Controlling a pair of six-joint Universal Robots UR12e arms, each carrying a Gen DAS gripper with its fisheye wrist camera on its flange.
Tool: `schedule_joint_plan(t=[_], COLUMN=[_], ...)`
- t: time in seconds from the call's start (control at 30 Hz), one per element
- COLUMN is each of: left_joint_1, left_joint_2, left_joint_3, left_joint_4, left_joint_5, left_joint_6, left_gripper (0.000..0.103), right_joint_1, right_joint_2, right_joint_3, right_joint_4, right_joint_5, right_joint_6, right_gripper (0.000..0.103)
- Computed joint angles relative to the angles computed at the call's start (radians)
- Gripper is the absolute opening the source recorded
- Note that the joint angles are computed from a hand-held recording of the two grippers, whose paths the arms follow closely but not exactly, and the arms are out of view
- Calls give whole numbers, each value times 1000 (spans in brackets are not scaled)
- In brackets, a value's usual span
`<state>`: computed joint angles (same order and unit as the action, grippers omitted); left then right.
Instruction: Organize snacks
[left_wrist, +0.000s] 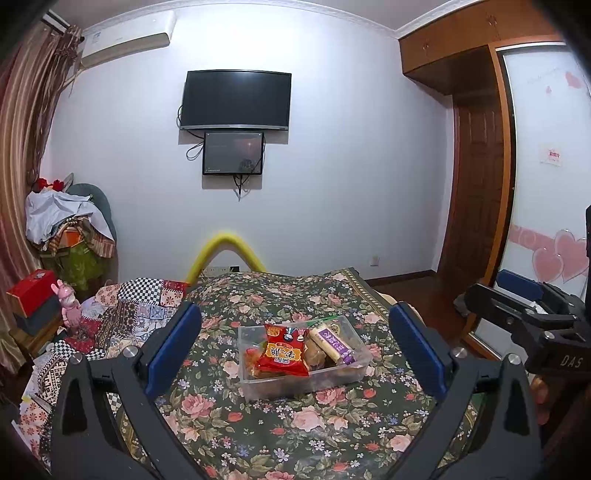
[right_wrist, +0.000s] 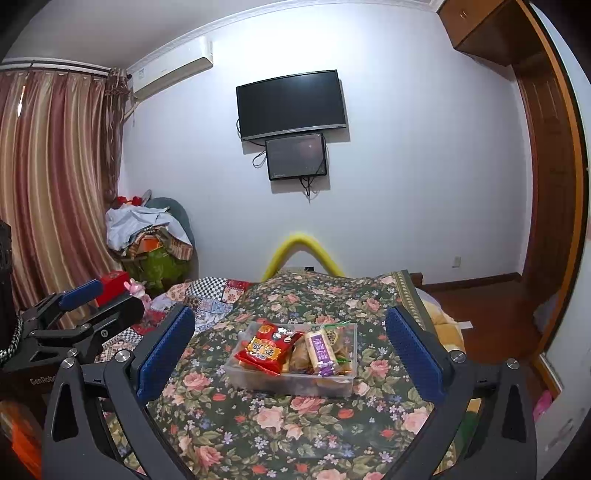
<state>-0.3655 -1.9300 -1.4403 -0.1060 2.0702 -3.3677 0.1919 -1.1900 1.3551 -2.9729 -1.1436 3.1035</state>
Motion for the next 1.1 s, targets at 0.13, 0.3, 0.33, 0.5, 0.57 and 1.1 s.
schedule_joint_plan(t=[0.13,0.3,0.33,0.5,0.57,1.1], left_joint_1=[2,0,0,0,0,-1], left_joint_2=[0,-3,-3,-2,-3,0], left_joint_3=[1,3,2,2,2,-3], left_joint_4=[-7,-7,-6,-7,-7,-1], left_joint_5=[-3,4,4,4,4,-4], left_joint_6=[-4,-1,-1,-2,0,1], left_gripper=[103,103,103,103,103,103], right_joint_1=[-2,-2,-3,-1,-1,2], right_joint_2=[-1,-3,-4,-5,-6,-11], right_joint_3=[2,5,6,5,6,13], right_joint_4=[-3,-7,-8,-6,-7,-17], right_joint_5=[-1,-1,1,-2,-3,-12], right_joint_6=[5,12,12,8,6,7], right_gripper=[103,103,103,103,103,103])
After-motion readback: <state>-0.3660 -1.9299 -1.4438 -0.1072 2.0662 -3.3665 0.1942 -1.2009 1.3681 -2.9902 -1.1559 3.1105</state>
